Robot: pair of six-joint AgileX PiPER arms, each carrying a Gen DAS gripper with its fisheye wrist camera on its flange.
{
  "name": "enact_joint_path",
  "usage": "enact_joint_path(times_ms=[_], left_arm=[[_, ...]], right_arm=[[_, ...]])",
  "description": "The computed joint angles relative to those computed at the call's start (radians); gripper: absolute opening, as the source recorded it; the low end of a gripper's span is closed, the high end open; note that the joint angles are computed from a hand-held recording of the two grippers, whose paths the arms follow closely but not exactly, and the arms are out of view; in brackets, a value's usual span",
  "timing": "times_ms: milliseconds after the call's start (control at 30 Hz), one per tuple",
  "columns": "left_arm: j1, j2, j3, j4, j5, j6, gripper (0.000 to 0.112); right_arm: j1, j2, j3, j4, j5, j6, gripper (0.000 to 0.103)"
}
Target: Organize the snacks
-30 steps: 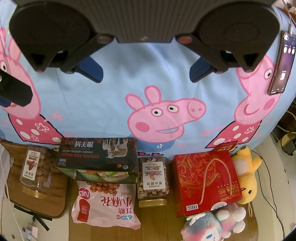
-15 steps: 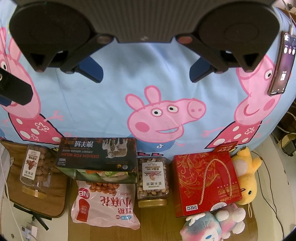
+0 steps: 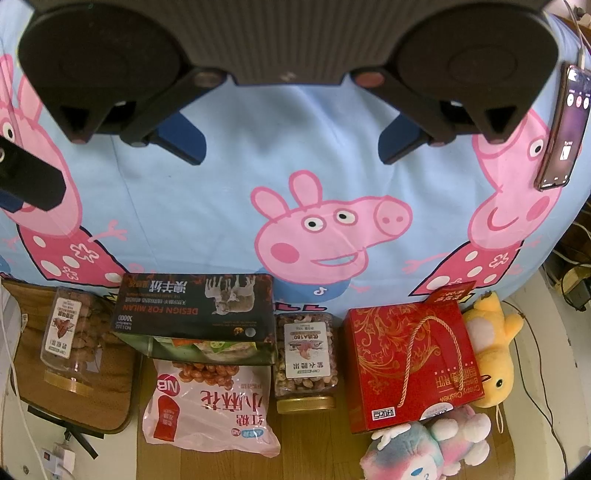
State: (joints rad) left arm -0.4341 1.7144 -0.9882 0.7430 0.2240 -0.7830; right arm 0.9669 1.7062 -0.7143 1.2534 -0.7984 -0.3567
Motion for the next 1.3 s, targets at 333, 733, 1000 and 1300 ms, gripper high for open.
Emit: enact_joint_path(times_ms=[333, 733, 1000, 1300], left_arm=[[-0.001, -0.013, 0.004, 0.031, 0.005, -0.031, 0.103], [-0.006, -0.003, -0.015, 0.048, 0.036, -0.052, 0.103], [-0.014, -0.002, -0.018, 0.103, 0.046, -0.106, 0.103], [-0.024, -0.002, -0.021, 0.119, 0.054, -0.115, 0.103]], right_arm=[[-0.003, -0.001, 0.003, 0.005, -0.003, 0.004, 0.078], [-0.007, 0.004, 0.01, 0.006, -0.013, 0.033, 0.078], [-0.005, 0.003, 0.019, -0.004, -0.022, 0.048, 0.078], [-0.006, 0.002, 0.017, -0.002, -0.026, 0.049, 0.078]])
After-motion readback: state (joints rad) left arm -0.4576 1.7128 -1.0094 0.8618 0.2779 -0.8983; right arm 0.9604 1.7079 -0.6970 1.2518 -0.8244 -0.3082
